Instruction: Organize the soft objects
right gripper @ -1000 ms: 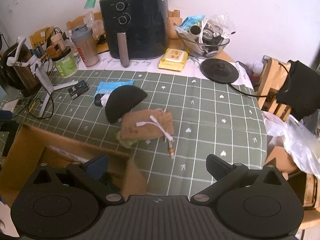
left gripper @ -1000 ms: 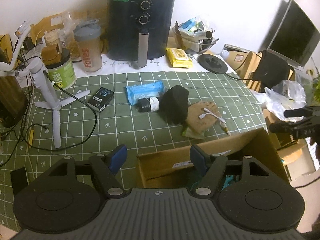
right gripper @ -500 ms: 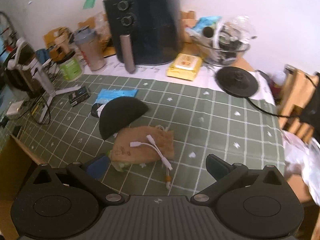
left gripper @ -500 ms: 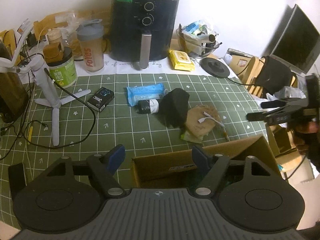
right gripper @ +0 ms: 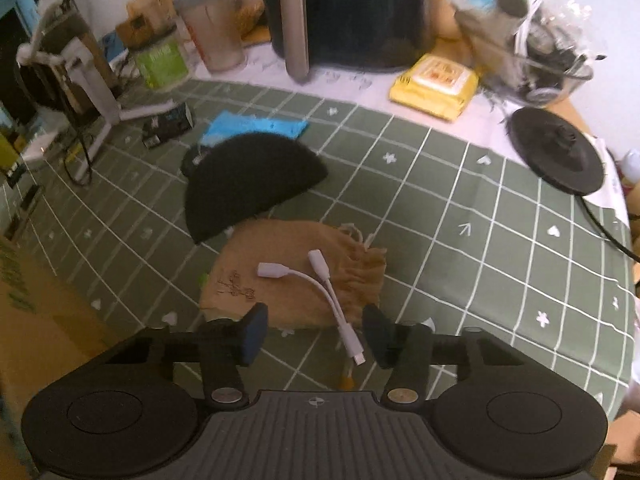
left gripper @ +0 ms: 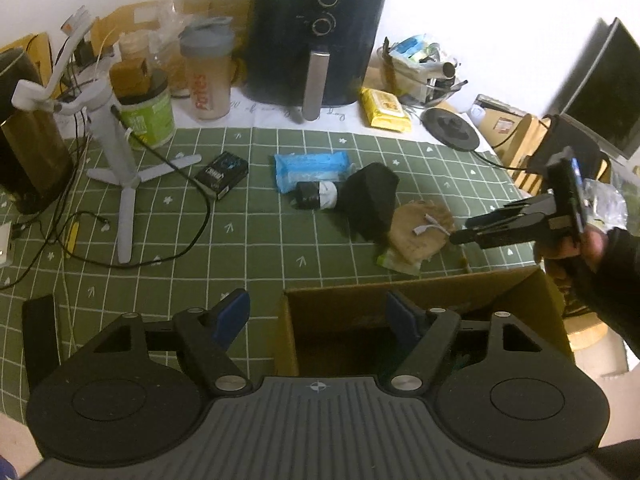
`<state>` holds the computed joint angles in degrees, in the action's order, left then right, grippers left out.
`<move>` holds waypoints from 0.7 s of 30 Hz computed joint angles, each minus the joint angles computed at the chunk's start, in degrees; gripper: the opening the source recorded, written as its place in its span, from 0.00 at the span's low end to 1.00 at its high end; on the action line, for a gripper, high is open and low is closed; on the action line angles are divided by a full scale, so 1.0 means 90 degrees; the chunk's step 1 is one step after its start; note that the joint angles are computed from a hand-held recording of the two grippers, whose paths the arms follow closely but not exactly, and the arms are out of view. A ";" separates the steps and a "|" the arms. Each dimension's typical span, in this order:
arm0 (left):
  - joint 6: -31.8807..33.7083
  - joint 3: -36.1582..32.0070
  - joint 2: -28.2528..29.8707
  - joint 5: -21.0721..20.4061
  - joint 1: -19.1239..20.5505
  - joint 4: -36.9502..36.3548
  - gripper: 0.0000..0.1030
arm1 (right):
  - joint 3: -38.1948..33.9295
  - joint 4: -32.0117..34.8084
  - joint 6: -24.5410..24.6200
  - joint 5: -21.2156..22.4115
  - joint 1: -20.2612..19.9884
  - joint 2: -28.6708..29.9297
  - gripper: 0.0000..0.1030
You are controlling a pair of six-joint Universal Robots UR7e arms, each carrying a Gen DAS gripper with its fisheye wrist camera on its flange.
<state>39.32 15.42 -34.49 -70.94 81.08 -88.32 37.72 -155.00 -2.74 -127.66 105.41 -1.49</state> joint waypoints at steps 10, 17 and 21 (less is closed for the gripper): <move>-0.0247 -0.0025 -0.0013 0.0086 0.0039 -0.0024 0.71 | -0.1000 0.0994 -0.0023 0.0315 -0.0271 0.0416 0.29; -0.0319 -0.0093 0.0028 0.0124 0.0038 -0.0026 0.71 | -0.1010 0.1001 -0.0017 0.0258 -0.0276 0.0433 0.10; -0.0266 -0.0371 0.0178 0.0087 0.0035 0.0094 0.71 | -0.0786 0.0655 -0.0138 0.0130 -0.0209 0.0364 0.07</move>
